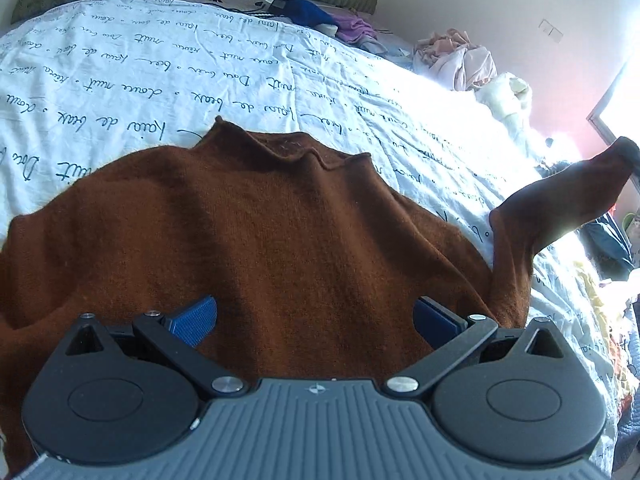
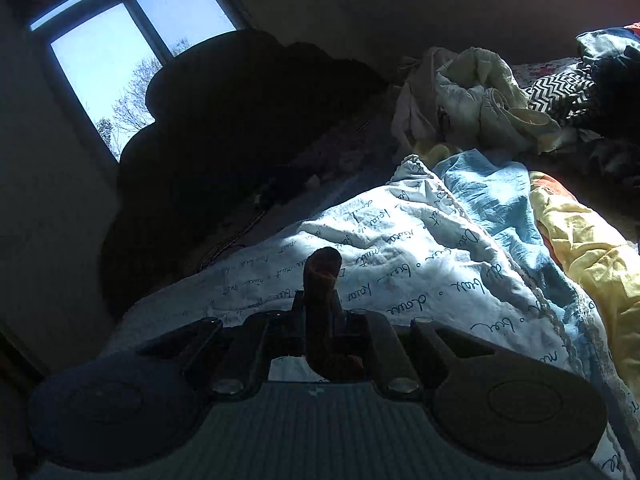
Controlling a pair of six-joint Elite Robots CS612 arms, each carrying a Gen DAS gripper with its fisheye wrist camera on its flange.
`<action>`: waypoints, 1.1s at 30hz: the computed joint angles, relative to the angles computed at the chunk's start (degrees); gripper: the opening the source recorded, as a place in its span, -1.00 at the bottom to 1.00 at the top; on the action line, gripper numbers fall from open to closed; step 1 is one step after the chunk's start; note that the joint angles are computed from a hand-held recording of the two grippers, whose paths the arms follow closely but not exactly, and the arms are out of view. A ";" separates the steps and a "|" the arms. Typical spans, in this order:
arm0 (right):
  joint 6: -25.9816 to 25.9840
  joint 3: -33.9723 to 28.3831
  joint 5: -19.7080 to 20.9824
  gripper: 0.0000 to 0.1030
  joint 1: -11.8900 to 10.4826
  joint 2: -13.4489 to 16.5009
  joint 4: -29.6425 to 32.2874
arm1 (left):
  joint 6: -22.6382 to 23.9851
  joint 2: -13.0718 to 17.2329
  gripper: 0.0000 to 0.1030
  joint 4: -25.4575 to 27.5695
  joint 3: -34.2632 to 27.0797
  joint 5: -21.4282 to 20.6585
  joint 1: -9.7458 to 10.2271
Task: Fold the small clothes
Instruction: 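Grasp the sweater sleeve cuff with the right gripper and lift it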
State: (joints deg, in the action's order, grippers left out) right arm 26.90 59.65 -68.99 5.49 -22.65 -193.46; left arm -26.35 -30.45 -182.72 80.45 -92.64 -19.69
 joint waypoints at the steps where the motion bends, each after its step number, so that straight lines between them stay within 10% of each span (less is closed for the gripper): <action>1: -0.86 0.87 0.29 -0.83 0.57 -0.81 -1.06 | 0.15 -0.15 1.00 -0.16 0.23 0.16 0.09; 19: -6.86 7.27 6.32 -0.83 7.76 -11.51 -2.95 | 1.50 -0.91 1.00 -2.66 2.18 -5.82 3.73; 28: -5.96 -5.39 14.85 -0.83 12.28 -2.25 8.48 | -1.12 -3.82 1.00 -7.02 7.36 -3.10 6.11; 33: -8.05 -11.19 12.16 -0.83 15.22 3.92 14.01 | -3.43 -4.91 1.00 -6.94 9.14 -0.04 7.43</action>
State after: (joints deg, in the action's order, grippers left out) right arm 18.84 48.45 -56.84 20.71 -18.74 -179.45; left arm -29.77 -35.36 -189.66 89.59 -92.68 -12.26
